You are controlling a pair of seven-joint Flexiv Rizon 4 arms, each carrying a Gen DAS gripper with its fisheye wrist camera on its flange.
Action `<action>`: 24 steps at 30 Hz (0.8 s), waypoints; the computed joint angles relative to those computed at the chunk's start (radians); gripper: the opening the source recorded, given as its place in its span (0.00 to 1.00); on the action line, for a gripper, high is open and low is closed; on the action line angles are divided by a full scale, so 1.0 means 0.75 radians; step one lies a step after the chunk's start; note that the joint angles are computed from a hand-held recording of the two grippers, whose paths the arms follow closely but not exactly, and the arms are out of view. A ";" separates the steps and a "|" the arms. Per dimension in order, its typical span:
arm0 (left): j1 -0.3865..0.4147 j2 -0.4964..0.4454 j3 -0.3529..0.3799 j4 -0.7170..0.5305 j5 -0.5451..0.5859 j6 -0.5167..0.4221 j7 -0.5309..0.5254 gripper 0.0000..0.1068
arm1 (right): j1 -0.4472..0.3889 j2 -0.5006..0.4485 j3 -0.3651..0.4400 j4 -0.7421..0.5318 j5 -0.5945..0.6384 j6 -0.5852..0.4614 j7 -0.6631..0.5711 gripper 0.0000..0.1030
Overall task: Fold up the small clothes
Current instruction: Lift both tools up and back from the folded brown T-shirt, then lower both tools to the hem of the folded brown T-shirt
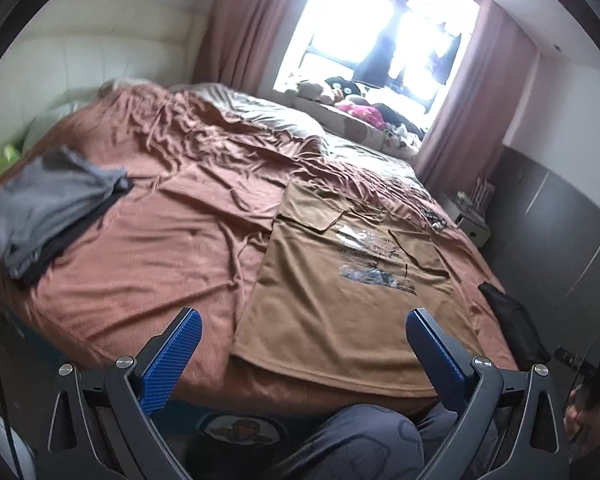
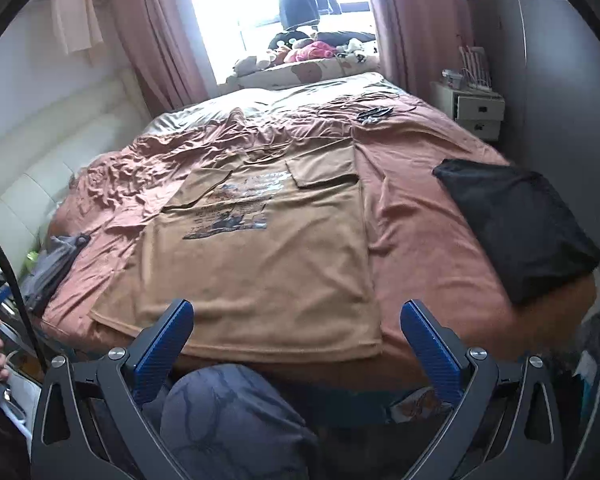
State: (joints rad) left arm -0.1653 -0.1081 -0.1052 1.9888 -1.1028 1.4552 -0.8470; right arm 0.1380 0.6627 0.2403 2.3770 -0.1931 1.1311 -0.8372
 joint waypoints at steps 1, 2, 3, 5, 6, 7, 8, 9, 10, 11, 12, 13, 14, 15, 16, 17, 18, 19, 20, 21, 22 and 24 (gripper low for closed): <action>-0.001 0.000 0.004 0.013 -0.001 0.012 -0.024 0.96 | -0.012 0.004 0.009 0.014 -0.007 0.031 0.008 1.00; -0.002 0.000 0.006 0.023 -0.004 0.028 -0.033 0.96 | -0.036 0.014 0.027 0.036 -0.025 0.068 0.021 1.00; -0.007 -0.001 -0.002 0.037 -0.034 0.075 -0.022 0.96 | -0.049 0.023 0.038 0.054 -0.043 0.094 0.022 1.00; -0.021 -0.004 -0.045 0.042 -0.214 0.163 0.126 0.96 | -0.058 0.037 0.050 0.078 -0.061 0.104 0.026 1.00; -0.032 -0.004 -0.052 0.040 -0.283 0.192 0.193 0.96 | -0.051 0.040 0.048 0.087 -0.058 0.105 0.029 1.00; -0.048 -0.006 -0.055 0.039 -0.345 0.222 0.259 0.96 | -0.024 0.043 0.032 0.097 -0.036 0.116 0.024 1.00; -0.065 -0.009 -0.053 0.033 -0.389 0.250 0.311 0.96 | -0.006 0.048 0.024 0.104 -0.018 0.119 0.024 1.00; -0.081 -0.013 -0.046 0.035 -0.403 0.278 0.336 0.96 | 0.026 0.052 0.003 0.108 0.016 0.122 0.020 1.00; -0.089 -0.017 -0.029 0.046 -0.362 0.292 0.305 0.96 | 0.047 0.055 -0.012 0.112 0.043 0.124 0.017 1.00; -0.090 -0.020 -0.028 0.048 -0.364 0.298 0.303 0.96 | 0.064 0.053 -0.027 0.113 0.068 0.125 0.012 1.00; -0.092 -0.022 -0.038 0.039 -0.425 0.302 0.353 0.96 | 0.074 0.046 -0.040 0.112 0.089 0.127 0.010 1.00; -0.098 -0.028 -0.035 0.033 -0.456 0.303 0.372 0.96 | 0.074 0.039 -0.046 0.111 0.101 0.132 0.009 1.00; -0.103 -0.035 -0.026 0.031 -0.455 0.304 0.367 0.96 | 0.074 0.030 -0.049 0.108 0.113 0.135 0.012 1.00; -0.102 -0.041 -0.006 0.044 -0.376 0.301 0.295 0.96 | 0.088 0.021 -0.068 0.107 0.140 0.145 0.007 1.00; -0.094 -0.046 0.010 0.058 -0.292 0.292 0.220 0.96 | 0.097 0.013 -0.081 0.107 0.164 0.160 0.005 1.00; -0.076 -0.051 0.019 0.066 -0.218 0.266 0.147 0.96 | 0.113 0.002 -0.104 0.116 0.199 0.196 -0.001 1.00; -0.055 -0.053 0.008 0.067 -0.206 0.242 0.128 0.96 | 0.111 -0.008 -0.110 0.120 0.216 0.216 -0.001 1.00; -0.032 -0.054 -0.004 0.067 -0.201 0.207 0.115 0.96 | 0.101 -0.014 -0.104 0.127 0.226 0.226 0.007 1.00; -0.013 -0.058 0.010 0.067 -0.135 0.151 0.051 0.96 | 0.100 -0.027 -0.108 0.128 0.233 0.226 0.005 1.00; 0.000 -0.062 0.017 0.070 -0.079 0.130 -0.002 0.96 | 0.106 -0.038 -0.121 0.129 0.243 0.225 -0.006 1.00; 0.014 -0.069 0.017 0.069 -0.045 0.118 -0.041 0.96 | 0.122 -0.048 -0.140 0.130 0.264 0.221 -0.021 1.00; 0.050 -0.077 -0.032 0.059 -0.133 0.105 0.020 0.96 | 0.138 -0.067 -0.159 0.118 0.298 0.189 -0.026 1.00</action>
State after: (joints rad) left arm -0.1278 -0.1657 -0.1291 2.0334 -1.2026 1.5343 -0.8318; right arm 0.2412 0.6125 0.1211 2.4652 0.0303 1.2731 -0.8566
